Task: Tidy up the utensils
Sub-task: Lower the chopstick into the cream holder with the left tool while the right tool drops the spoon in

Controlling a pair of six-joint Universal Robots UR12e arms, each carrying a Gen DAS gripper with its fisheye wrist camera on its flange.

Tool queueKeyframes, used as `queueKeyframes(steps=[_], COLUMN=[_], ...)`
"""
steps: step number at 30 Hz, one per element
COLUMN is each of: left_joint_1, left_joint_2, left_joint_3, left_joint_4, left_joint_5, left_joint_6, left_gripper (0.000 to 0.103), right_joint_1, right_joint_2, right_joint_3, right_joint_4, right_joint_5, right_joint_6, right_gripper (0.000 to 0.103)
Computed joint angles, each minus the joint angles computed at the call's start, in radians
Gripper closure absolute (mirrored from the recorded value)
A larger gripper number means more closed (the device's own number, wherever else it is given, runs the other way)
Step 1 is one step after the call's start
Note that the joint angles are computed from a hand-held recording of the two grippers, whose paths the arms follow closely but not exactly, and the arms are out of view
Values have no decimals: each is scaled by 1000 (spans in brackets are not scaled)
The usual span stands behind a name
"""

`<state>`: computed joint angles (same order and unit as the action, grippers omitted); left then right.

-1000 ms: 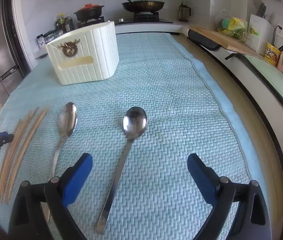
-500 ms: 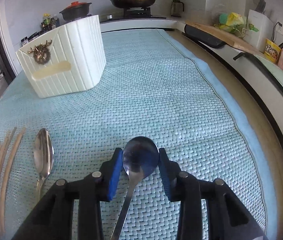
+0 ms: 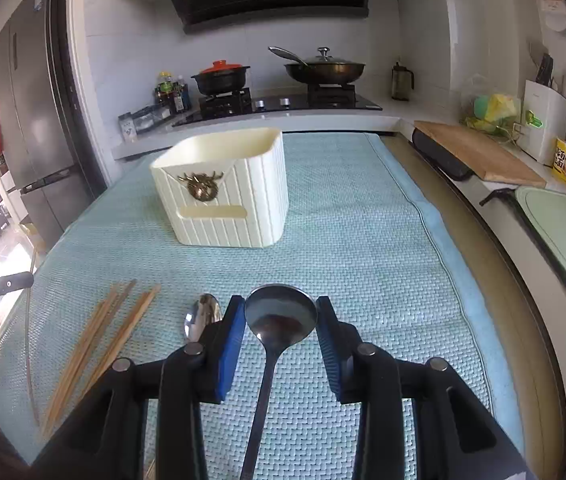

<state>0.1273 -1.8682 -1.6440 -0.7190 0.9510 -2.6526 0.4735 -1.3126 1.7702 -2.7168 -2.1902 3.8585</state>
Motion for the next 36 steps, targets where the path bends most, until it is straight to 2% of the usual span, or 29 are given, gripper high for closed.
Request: queueKeyframes(steps=[6, 11, 17, 22, 29, 33, 36], left_joint_1=[19, 22, 25, 16, -21, -64, -103], left_joint_2=[23, 30, 32, 22, -22, -70, -118], left_joint_3=[-5, -11, -3, 40, 162, 256, 327], left_joint_4=[23, 37, 24, -17, -28, 34, 117], left_joint_5=[-81, -104, -132, -165, -214, -212, -177], left_joint_6=[-20, -27, -34, -42, -94, -171, -259], left_gripper=[99, 99, 99, 99, 99, 99, 99], right_joint_1=[19, 20, 23, 18, -14, -41, -66], right_joint_2=[6, 8, 8, 1, -2, 17, 43], right_joint_3=[-33, -42, -50, -68, -131, -199, -259], right_joint_4=[-28, -22, -32, -46, -80, -107, -114], right_joint_5=[-41, -51, -71, -75, -56, -44, -27], right_joint_6=[-77, -78, -102, -153, -261, -339, -389], right_gripper=[67, 67, 67, 67, 67, 67, 67])
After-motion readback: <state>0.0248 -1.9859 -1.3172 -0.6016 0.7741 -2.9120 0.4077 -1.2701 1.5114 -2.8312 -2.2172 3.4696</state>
